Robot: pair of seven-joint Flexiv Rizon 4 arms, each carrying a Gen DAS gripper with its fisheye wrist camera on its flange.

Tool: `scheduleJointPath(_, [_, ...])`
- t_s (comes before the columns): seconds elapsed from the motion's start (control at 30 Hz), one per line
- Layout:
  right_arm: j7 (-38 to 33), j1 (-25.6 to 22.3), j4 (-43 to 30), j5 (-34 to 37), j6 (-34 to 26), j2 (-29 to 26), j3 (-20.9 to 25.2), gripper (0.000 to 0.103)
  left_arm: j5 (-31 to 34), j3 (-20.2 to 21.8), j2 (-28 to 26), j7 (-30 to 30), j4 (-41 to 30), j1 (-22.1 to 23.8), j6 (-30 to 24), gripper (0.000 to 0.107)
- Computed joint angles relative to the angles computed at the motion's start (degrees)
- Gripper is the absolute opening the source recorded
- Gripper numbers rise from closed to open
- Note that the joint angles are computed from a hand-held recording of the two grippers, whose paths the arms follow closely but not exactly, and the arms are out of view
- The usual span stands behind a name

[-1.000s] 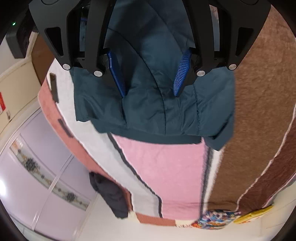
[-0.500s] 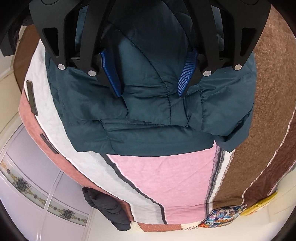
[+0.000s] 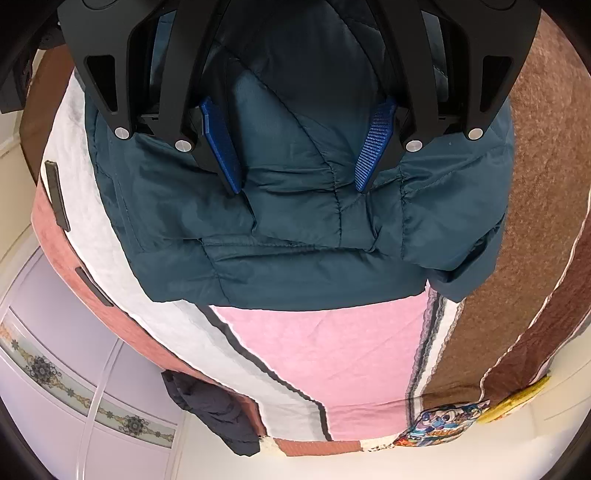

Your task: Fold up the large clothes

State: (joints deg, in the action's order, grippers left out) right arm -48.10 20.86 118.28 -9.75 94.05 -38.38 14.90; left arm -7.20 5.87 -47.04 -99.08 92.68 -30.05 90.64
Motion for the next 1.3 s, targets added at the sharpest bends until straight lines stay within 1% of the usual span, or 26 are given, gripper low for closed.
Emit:
scheduleJointPath(0.03, [0.28,0.87,-0.12,0.05,0.11,-0.2,-0.57,0.0,0.0,0.05,-0.03,-0.08,-0.02,-0.03,0.1,0.063])
scheduleJointPath(0.17, [0.49,1.35,-0.43,-0.04,-0.57,-0.15,-0.74,0.0,-0.01,0.45,0.01,-0.4,0.14,-0.38,0.5,0.063])
scheduleJointPath(0.43, [2.07,5.01,0.17,0.19,0.76,0.13,-3.95,0.0,-0.05,0.62,1.15,-0.6,1.5,-0.53,1.68,0.064])
scheduleJointPath(0.53, [2.6,6.05,0.33,0.03,0.62,0.36,-4.9,0.0,-0.22,0.61,2.91,-0.85,3.63,-0.57,2.81,0.064])
scheduleJointPath(0.67, [3.39,8.28,0.41,-0.68,-1.01,1.19,-6.89,0.0,-0.87,-0.86,6.4,-1.02,8.52,0.62,5.95,0.064])
scheduleJointPath(0.77, [4.49,10.71,0.56,-1.36,-2.17,1.98,-9.07,0.0,-1.72,0.36,9.33,-1.38,12.64,-0.18,7.51,0.064])
scheduleJointPath(0.87, [6.81,14.8,1.32,-1.92,-2.04,2.8,-12.79,0.0,-2.29,1.86,12.43,-0.98,16.89,-1.25,8.67,0.064])
scheduleJointPath(1.03, [12.12,24.46,3.68,-3.03,-1.37,4.16,-21.83,0.0,-2.88,3.69,17.38,0.51,24.32,-2.5,11.37,0.065])
scheduleJointPath(1.07, [13.25,26.64,4.22,-3.39,-1.82,4.7,-23.82,0.001,-3.01,3.39,18.42,0.75,26.15,-2.18,12.49,0.065])
scheduleJointPath(1.1, [14.08,27.81,4.56,-3.81,-2.0,5.06,-24.98,0.001,-3.1,2.3,19.25,1.13,27.59,-1.14,13.5,0.065])
scheduleJointPath(1.13, [15.2,29.33,5.15,-4.09,-1.77,5.53,-26.35,0.003,-2.98,0.81,20.58,1.29,29.96,0.37,14.94,0.065])
scheduleJointPath(1.2, [17.57,32.99,6.43,-4.42,-1.02,6.26,-29.6,0.009,-3.95,0.14,22.02,2.06,32.69,0.84,16.15,0.065])
scheduleJointPath(1.23, [18.55,34.95,7.09,-4.61,-0.79,6.6,-31.48,0.011,-4.38,-0.08,22.93,2.56,34.3,1.04,16.56,0.065])
scheduleJointPath(1.27, [19.1,35.99,7.54,-4.76,-0.49,6.76,-32.6,0.014,-5.42,0.67,23.41,3.24,35.33,0.06,16.78,0.065])
scheduleJointPath(1.3, [19.83,37.57,8.22,-4.69,0.0,7.07,-34.08,0.016,-7.15,2.57,23.66,4.09,36.15,-2.24,17.02,0.065])
